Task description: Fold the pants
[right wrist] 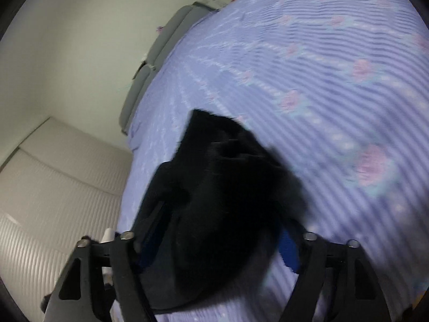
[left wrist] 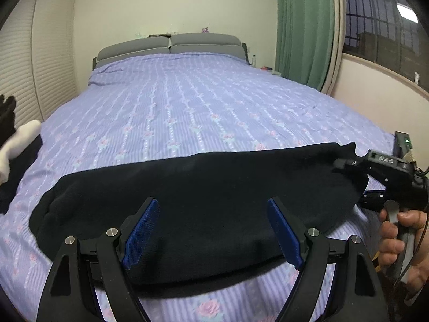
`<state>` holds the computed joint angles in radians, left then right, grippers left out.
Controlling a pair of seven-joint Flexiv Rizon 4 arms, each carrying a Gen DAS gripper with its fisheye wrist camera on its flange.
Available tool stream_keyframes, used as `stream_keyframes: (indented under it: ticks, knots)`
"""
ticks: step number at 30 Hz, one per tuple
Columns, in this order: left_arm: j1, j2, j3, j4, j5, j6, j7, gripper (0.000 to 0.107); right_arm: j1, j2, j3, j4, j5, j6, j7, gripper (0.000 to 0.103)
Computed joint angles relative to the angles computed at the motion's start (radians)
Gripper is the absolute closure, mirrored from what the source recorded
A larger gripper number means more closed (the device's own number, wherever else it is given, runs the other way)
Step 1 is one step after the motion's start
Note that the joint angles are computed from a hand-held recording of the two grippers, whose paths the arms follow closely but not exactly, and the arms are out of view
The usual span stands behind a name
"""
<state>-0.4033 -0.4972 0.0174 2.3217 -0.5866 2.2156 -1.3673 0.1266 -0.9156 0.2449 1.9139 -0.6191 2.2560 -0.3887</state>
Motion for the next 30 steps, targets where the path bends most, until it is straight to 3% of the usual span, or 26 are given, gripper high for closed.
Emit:
stream_keyframes:
  ticks: [3, 5, 8, 11, 14, 18, 23, 30]
  knots:
    - [-0.034, -0.027, 0.015, -0.037, -0.052, -0.027, 0.041, 0.025, -0.029, -0.040, 0.025, -0.054, -0.072, -0.060, 0.044, 0.053]
    - [-0.035, -0.035, 0.014, -0.047, -0.063, -0.036, 0.039, 0.025, -0.049, -0.061, 0.042, -0.068, -0.090, -0.042, 0.057, 0.068]
    - [-0.081, -0.058, 0.043, -0.071, -0.139, -0.066, 0.090, 0.025, -0.003, -0.020, -0.001, -0.047, -0.057, -0.046, 0.014, 0.074]
    - [-0.115, -0.084, 0.068, -0.097, -0.221, -0.115, 0.138, 0.025, 0.032, 0.016, -0.018, -0.027, 0.005, -0.028, -0.026, 0.074]
    - [-0.080, -0.084, 0.050, -0.086, -0.194, -0.127, 0.098, 0.025, 0.067, 0.061, -0.037, -0.009, 0.051, -0.026, -0.078, 0.075]
    - [-0.116, -0.083, 0.082, -0.080, -0.223, -0.119, 0.117, 0.024, 0.087, 0.117, -0.036, 0.008, 0.069, -0.019, -0.134, 0.074]
    - [-0.065, -0.036, 0.053, -0.024, -0.157, -0.073, 0.065, 0.025, 0.112, 0.180, -0.023, -0.001, 0.053, -0.018, -0.185, 0.074]
    - [0.073, 0.139, 0.039, 0.157, 0.002, 0.038, -0.036, 0.025, 0.200, 0.243, -0.032, -0.031, 0.076, -0.076, -0.266, 0.074]
